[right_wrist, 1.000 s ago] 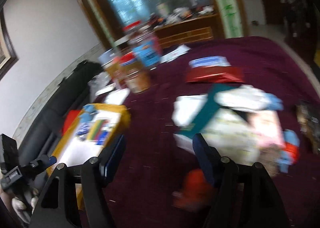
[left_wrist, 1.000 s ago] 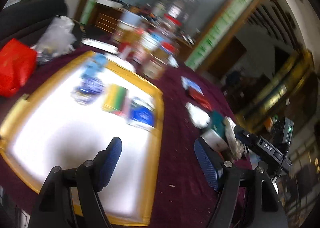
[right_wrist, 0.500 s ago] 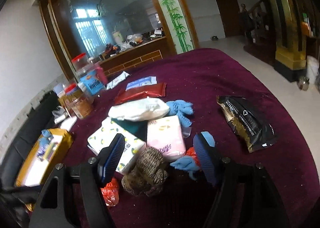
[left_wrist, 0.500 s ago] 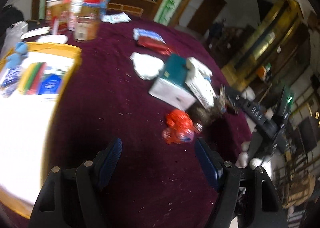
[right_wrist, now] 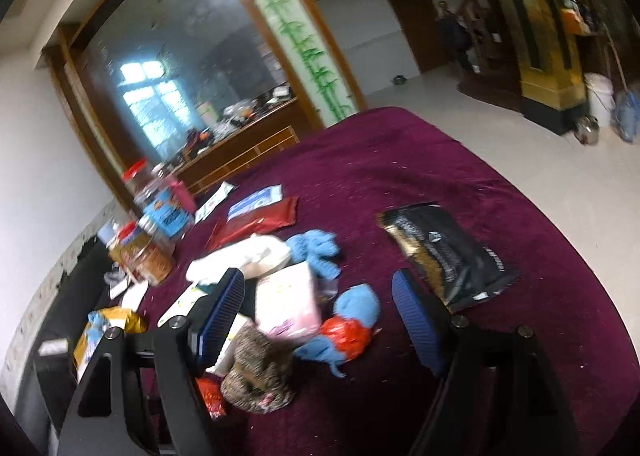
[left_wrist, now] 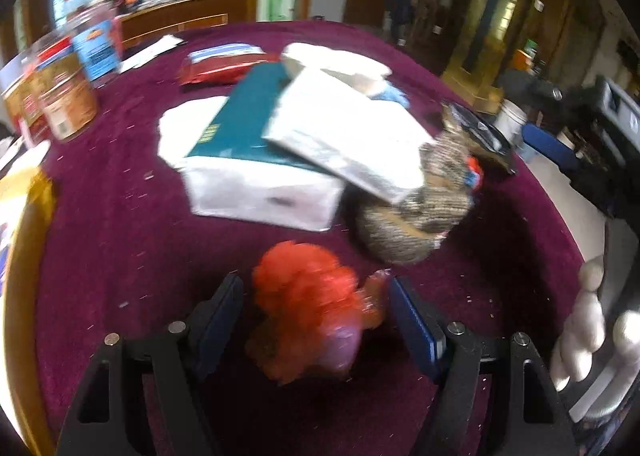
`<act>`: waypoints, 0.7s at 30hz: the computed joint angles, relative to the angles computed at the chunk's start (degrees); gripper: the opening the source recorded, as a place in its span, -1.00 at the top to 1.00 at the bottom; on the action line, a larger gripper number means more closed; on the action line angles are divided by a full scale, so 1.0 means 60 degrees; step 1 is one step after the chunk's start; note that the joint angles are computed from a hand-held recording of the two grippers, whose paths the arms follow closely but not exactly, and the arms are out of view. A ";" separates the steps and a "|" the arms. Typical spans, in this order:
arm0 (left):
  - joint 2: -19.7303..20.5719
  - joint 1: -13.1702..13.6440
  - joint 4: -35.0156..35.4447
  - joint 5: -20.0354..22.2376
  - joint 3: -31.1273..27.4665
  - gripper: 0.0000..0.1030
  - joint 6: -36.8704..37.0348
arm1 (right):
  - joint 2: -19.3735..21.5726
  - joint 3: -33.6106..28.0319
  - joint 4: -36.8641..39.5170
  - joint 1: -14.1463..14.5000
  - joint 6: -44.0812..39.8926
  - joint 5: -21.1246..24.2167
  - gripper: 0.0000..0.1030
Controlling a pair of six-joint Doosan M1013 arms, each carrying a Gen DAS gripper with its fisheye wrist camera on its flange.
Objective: Organize soft objects
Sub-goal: 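Grasp the red plastic bag with left tool while right grasps lemon-print tissue pack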
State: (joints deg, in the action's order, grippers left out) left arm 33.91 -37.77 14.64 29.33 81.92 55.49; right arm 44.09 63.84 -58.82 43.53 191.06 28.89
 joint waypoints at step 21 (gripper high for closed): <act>-0.2062 0.0669 -0.3312 -0.2905 0.2686 0.21 0.1087 | 0.0444 -0.0701 0.4481 -0.0171 -0.4835 -0.0998 -0.48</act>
